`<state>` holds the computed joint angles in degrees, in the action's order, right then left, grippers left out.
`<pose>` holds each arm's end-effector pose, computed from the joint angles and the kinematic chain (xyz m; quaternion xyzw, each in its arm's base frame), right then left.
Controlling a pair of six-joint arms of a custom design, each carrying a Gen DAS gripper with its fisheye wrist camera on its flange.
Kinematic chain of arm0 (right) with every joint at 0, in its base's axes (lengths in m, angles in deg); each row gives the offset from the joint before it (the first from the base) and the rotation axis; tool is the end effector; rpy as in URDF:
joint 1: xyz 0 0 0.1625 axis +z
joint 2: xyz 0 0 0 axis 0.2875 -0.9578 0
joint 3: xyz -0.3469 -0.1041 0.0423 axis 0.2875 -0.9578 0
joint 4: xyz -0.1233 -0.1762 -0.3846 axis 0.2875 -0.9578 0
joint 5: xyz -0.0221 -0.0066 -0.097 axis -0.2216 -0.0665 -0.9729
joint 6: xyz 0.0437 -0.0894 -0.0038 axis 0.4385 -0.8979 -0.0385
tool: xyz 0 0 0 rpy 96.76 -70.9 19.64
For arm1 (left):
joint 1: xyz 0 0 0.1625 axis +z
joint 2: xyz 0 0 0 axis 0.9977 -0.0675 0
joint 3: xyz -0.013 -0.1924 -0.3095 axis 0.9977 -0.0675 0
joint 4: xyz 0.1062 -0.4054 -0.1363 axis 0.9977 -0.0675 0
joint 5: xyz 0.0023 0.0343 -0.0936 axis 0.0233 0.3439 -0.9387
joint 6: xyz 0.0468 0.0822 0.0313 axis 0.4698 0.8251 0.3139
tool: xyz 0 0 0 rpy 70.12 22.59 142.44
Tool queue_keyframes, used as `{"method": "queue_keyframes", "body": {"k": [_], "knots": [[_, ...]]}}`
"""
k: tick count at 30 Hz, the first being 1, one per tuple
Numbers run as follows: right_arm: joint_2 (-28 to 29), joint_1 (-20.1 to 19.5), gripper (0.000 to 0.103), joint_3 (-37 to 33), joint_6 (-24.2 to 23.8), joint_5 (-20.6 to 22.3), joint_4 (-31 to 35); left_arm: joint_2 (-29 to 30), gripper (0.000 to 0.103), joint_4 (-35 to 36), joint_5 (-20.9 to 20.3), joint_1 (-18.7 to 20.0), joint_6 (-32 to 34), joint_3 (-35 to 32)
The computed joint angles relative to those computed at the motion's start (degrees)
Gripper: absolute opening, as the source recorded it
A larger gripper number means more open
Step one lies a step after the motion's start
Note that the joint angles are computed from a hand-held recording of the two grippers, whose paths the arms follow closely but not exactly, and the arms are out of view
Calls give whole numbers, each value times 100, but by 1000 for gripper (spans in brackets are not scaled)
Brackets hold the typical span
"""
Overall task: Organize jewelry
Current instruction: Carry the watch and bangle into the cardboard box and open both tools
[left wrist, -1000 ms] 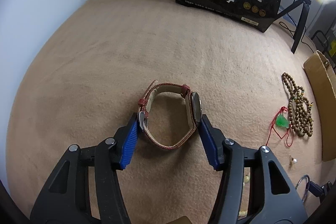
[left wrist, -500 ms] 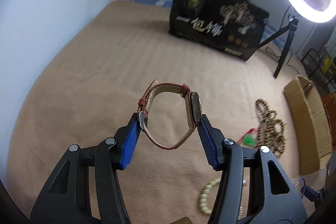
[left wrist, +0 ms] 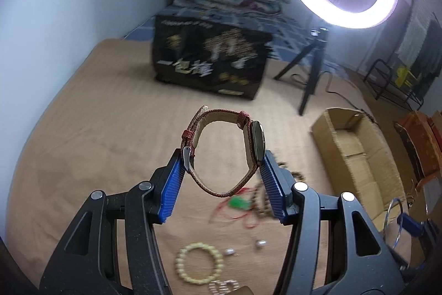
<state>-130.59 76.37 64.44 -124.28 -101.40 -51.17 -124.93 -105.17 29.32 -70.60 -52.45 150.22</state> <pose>0.1129 -0.2827 0.4033 0.2801 -0.8806 0.2702 0.2703 -0.4252 -0.3399 0.1036 0.0390 0.8684 -0.3874 0.3072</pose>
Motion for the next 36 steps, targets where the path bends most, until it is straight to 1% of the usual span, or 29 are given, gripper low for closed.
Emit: {"method": "queue_keyframes", "body": {"k": [6, 8, 13, 18, 20, 23, 26, 32, 33, 34, 36], "knots": [[238, -312, 71, -385, -11, 55, -276, 794, 57, -897, -68, 75, 818, -609], [328, -470, 71, -509, -36, 68, -334, 1062, 57, -1185, -133, 116, 1093, -828], [490, -785, 71, -672, -30, 92, -438, 1702, 57, -1714, -237, 194, 1544, -1357], [644, -961, 71, -734, -81, 74, -472, 2312, 57, -2085, -351, 263, 1955, -1852], [702, -1022, 71, -755, -20, 61, -491, 2493, 57, -2342, -460, 300, 2119, -1956], [781, -1126, 71, -790, 92, 57, -402, 2735, 57, -2446, -575, 349, 2272, -2128], [821, -1156, 71, -818, 110, 3, -440, 2862, 57, -2644, -731, 400, 2406, -2216], [863, -1223, 71, -842, 51, -51, -556, 3002, 58, -2877, -847, 434, 2647, -2307], [881, -1218, 71, -841, 35, -66, -589, 3003, 62, -2903, -857, 441, 2663, -2296], [910, -1198, 71, -837, 1, -115, -645, 3007, 70, -2943, -894, 451, 2702, -2292], [973, -1169, 71, -838, -57, -200, -736, 2989, 78, -2914, -891, 452, 2695, -2281]]}}
